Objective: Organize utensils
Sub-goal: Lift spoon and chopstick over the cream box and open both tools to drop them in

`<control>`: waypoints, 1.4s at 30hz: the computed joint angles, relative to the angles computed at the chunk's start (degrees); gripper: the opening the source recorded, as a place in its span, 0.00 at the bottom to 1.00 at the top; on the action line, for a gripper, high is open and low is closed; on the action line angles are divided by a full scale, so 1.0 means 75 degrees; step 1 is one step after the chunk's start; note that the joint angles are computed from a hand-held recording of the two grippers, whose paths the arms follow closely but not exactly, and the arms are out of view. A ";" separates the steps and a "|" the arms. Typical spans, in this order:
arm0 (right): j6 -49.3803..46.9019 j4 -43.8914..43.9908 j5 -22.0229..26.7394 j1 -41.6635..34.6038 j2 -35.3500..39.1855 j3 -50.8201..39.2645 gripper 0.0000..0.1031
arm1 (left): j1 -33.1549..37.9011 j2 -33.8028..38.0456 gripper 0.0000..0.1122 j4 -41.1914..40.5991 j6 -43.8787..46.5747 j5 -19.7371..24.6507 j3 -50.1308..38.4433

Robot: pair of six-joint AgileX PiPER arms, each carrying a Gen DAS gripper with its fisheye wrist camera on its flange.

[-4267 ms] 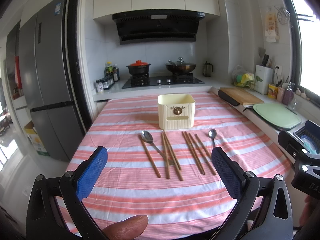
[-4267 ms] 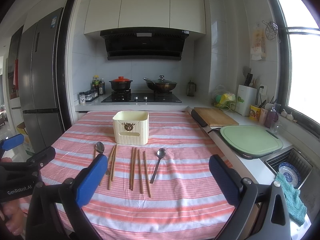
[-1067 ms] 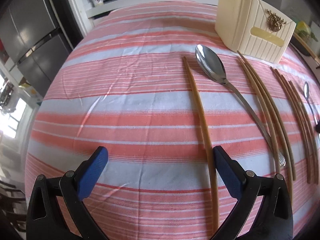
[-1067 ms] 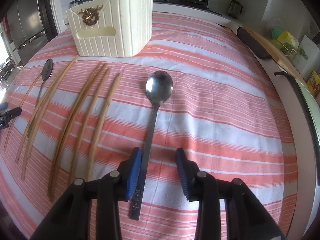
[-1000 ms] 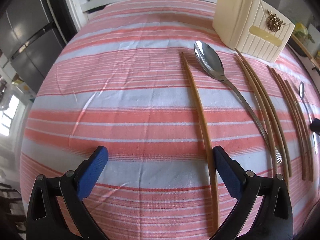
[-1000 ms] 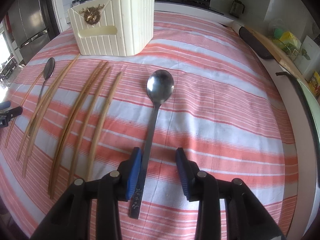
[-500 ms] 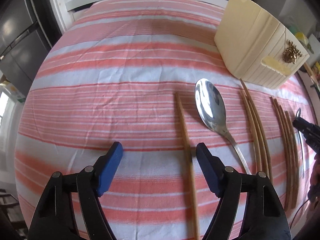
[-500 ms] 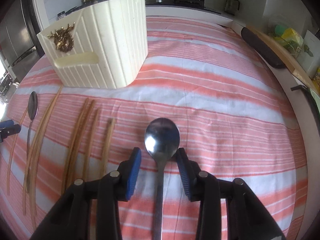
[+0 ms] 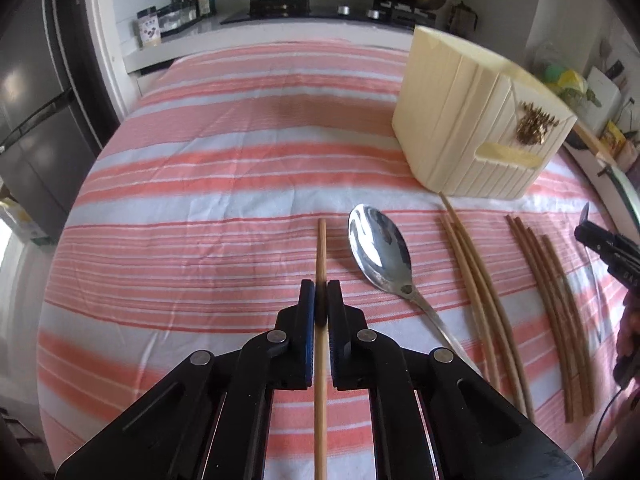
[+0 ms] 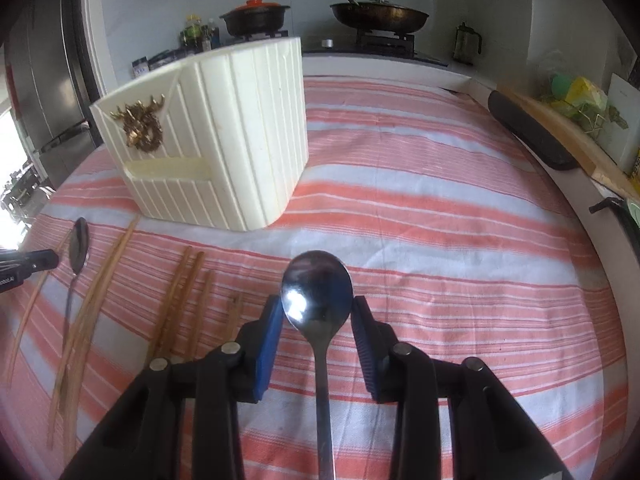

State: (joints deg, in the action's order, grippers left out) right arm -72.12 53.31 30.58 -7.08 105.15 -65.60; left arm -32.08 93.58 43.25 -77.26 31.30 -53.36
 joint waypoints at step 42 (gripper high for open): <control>0.1009 0.1497 0.2308 0.0291 -0.0799 -0.3990 0.34 | 0.0172 -0.0591 0.04 -0.0019 0.2285 0.0713 -0.5244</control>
State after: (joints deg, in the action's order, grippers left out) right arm -64.55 64.54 47.89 -4.90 99.16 -95.52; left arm -30.79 89.15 43.11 -60.12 36.64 -92.69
